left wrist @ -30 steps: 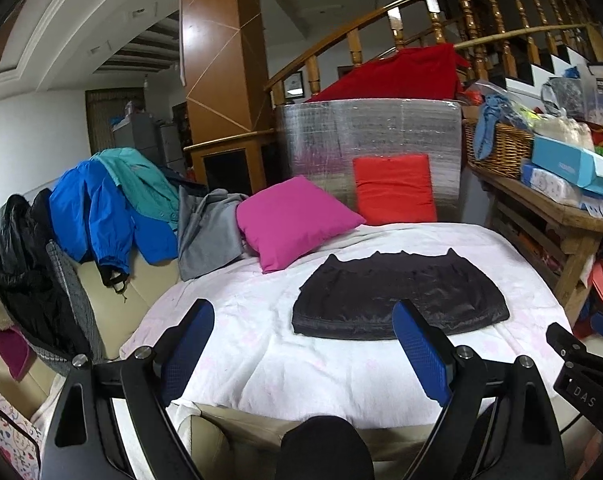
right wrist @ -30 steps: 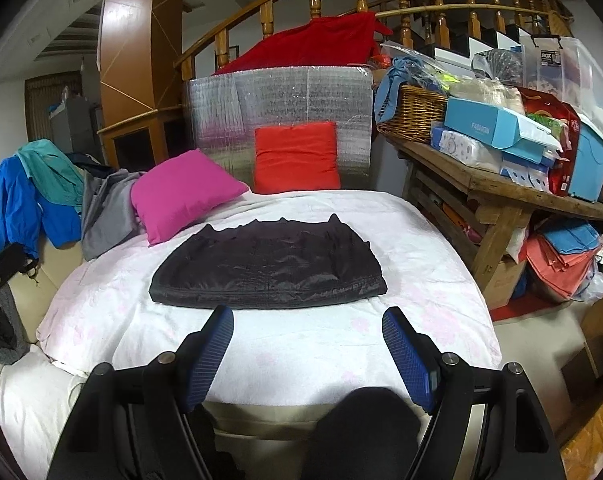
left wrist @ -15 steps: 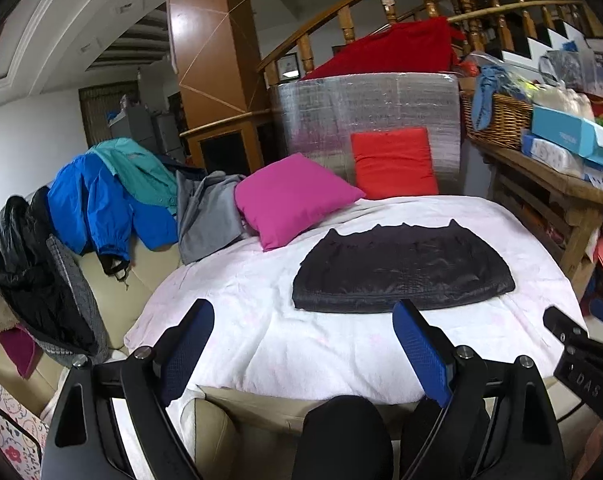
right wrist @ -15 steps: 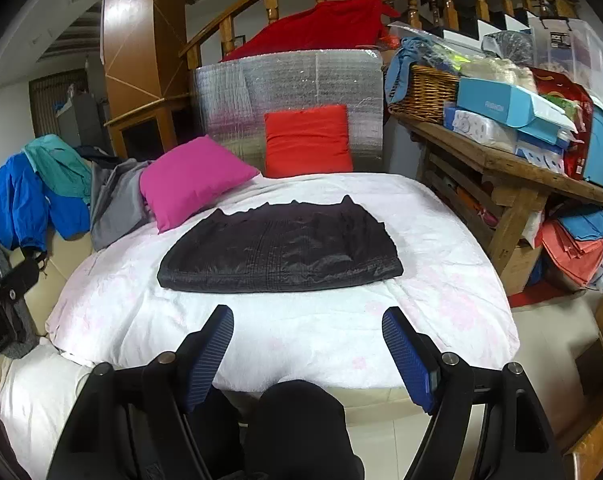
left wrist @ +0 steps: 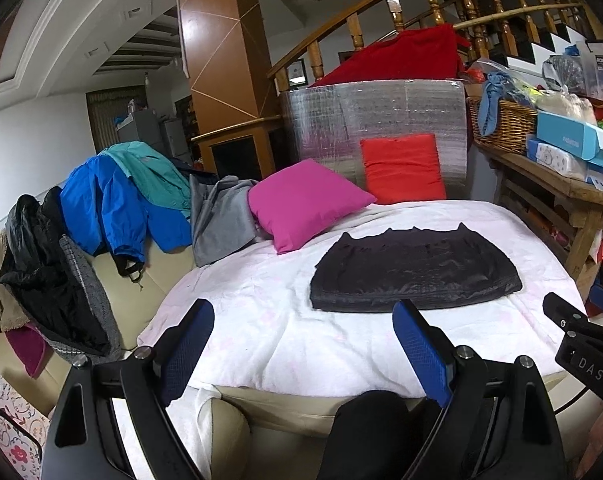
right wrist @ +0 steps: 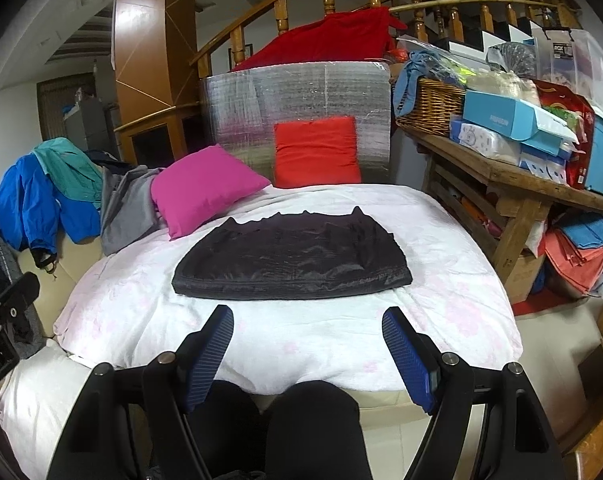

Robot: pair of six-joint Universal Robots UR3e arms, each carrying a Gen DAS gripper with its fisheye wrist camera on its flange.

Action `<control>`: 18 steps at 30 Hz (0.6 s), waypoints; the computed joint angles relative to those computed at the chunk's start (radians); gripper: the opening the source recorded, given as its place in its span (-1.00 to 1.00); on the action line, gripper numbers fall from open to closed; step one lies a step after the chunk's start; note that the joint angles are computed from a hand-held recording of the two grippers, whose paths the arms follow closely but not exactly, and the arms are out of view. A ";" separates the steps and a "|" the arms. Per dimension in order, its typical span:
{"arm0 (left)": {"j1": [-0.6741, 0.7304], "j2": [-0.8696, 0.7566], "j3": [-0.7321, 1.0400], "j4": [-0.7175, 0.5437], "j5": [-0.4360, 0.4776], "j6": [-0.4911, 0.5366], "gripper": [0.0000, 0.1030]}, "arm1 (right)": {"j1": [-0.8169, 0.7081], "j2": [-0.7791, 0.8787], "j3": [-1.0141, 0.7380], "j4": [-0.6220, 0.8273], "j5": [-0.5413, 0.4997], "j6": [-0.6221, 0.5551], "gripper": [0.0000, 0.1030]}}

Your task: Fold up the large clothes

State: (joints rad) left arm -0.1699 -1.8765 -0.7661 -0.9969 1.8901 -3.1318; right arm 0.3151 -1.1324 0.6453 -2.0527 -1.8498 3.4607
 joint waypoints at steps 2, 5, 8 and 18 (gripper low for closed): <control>0.019 0.012 -0.017 0.005 -0.011 -0.001 0.77 | 0.012 0.024 -0.038 0.015 -0.009 -0.001 0.55; 0.038 0.025 -0.040 0.008 -0.022 -0.003 0.77 | 0.019 0.051 -0.079 0.035 -0.009 0.007 0.55; 0.047 0.030 -0.054 0.014 -0.029 -0.004 0.77 | 0.023 0.059 -0.088 0.040 -0.016 0.007 0.55; 0.031 -0.006 -0.031 -0.002 -0.034 -0.017 0.77 | 0.003 0.039 -0.033 0.032 -0.014 0.018 0.55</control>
State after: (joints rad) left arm -0.1393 -1.8823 -0.7969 -0.9989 1.8559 -3.1492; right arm 0.3185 -1.0935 0.6123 -2.0209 -1.8634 3.4789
